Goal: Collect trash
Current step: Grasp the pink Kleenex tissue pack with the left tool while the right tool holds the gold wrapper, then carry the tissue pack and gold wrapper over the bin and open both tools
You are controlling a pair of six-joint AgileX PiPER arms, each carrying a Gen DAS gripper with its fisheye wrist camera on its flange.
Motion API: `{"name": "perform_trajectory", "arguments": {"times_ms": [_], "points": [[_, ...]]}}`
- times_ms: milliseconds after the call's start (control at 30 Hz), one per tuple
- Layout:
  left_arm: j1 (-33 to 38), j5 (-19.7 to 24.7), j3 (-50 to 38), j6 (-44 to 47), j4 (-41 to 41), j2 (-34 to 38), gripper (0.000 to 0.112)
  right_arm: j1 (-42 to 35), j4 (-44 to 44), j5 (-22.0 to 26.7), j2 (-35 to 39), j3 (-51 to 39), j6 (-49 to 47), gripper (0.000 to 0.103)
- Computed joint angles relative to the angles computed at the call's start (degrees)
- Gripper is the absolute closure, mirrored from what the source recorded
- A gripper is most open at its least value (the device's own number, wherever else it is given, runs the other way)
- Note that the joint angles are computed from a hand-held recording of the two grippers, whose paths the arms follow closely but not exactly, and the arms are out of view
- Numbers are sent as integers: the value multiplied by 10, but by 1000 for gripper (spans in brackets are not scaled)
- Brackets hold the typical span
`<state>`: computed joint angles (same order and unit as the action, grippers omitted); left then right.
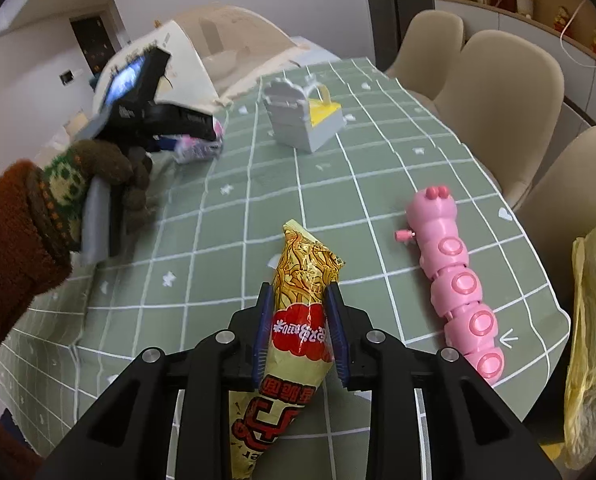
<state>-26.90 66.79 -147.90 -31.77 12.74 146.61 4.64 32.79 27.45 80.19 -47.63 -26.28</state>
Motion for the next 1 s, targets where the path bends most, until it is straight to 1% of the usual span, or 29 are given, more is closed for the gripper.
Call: {"name": "perform_trajectory", "arguments": {"times_ms": [33,67,100,133,200,233,300,367,400,433,500,600,633,700,733,800,867,900,1000], "points": [[3,-24,39,6,-11,-20,91,-5,17,-4,-8,5,-17,72],[6,-44,72,15,-26,-37,102,-13,39,-7,-16,11,-38,70],[9,-69,120,25,-41,-62,103,-18,53,-8,-19,13,-52,69],[8,-85,151,28,-45,-79,103,-25,63,-8,-23,15,-62,67],[6,-115,213,30,-51,-115,104,-35,71,-5,-26,15,-70,58],[8,-140,264,33,-64,-147,104,-39,67,0,-26,14,-68,58],[9,-174,328,42,-88,-190,104,-36,33,5,-22,10,-35,55],[7,-212,409,62,-114,-250,104,-36,7,15,-17,8,-13,55],[5,-222,431,71,-123,-267,104,-34,-11,22,-12,6,5,55],[2,-238,471,90,-141,-300,104,-37,-6,31,-8,6,1,55],[-3,-254,518,121,-173,-341,104,-42,8,40,-2,7,-10,55],[-15,-259,565,148,-204,-383,104,-48,14,55,12,0,-4,55],[-21,-260,576,148,-206,-393,104,-54,33,62,14,1,-19,56],[-31,-262,595,146,-204,-408,104,-53,40,71,20,-2,-19,73],[-41,-264,606,137,-192,-420,104,-53,44,73,20,-1,-23,75],[-63,-267,622,110,-157,-440,104,-56,70,84,11,0,-59,90],[-80,-261,626,86,-132,-452,104,-56,71,89,-3,-2,-68,93],[-90,-258,627,73,-120,-461,104,-61,76,93,-15,-4,-76,97],[-114,-254,625,37,-76,-480,104,-85,96,111,-39,-9,-94,98]]}}
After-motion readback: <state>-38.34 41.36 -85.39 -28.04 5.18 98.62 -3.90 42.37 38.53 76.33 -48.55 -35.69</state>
